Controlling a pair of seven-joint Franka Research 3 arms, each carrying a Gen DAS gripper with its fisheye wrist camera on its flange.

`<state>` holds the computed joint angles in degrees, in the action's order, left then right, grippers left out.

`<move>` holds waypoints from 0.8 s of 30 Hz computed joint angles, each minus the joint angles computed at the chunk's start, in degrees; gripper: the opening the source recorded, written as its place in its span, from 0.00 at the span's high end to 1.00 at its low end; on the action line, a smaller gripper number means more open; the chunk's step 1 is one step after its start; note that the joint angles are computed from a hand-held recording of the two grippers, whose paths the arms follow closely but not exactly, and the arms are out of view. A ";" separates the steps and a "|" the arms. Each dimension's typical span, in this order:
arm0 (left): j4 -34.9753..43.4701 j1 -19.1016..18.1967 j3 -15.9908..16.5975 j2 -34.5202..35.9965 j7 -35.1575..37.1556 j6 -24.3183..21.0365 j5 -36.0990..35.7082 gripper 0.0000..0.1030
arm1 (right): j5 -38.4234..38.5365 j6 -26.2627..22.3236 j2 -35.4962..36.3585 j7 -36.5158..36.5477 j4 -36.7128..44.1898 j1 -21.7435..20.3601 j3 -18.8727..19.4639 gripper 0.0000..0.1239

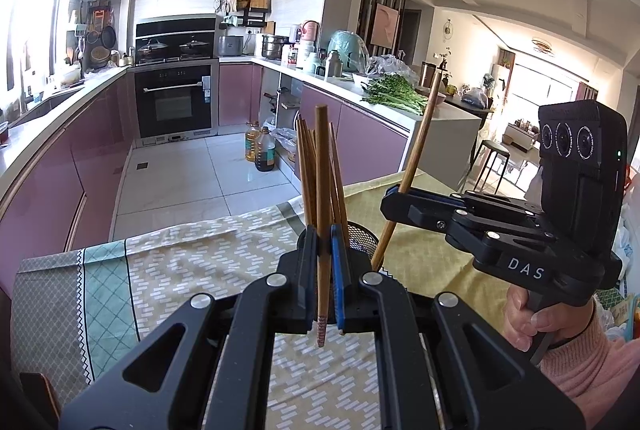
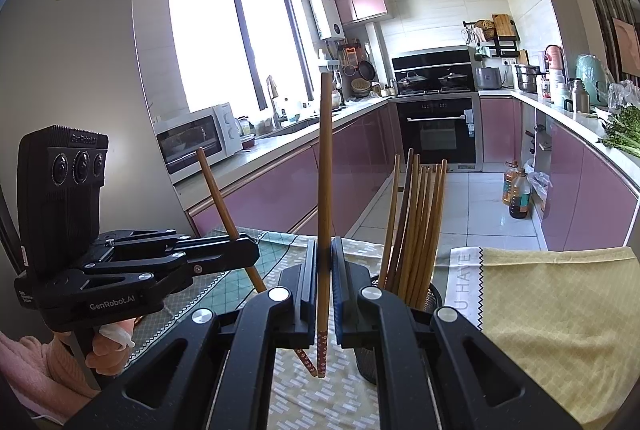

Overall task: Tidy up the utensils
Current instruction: 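Lower the left gripper's chopstick into the mesh holder while the right gripper lowers its own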

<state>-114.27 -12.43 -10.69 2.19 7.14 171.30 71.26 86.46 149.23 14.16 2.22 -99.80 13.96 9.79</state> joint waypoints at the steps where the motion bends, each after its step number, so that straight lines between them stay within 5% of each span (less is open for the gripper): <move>1: 0.02 -0.02 0.00 -0.05 -0.02 -0.03 0.08 0.93 | -0.05 0.03 0.05 -0.01 0.08 0.02 0.01 0.95; 24: 1.10 -0.13 0.12 0.35 1.37 -0.06 -0.44 0.93 | -0.50 -0.10 1.36 0.21 2.41 -0.31 0.50 0.95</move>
<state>-113.17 -12.55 -10.57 2.54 8.51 171.25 70.81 85.96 149.13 15.52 2.43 -97.39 13.65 10.29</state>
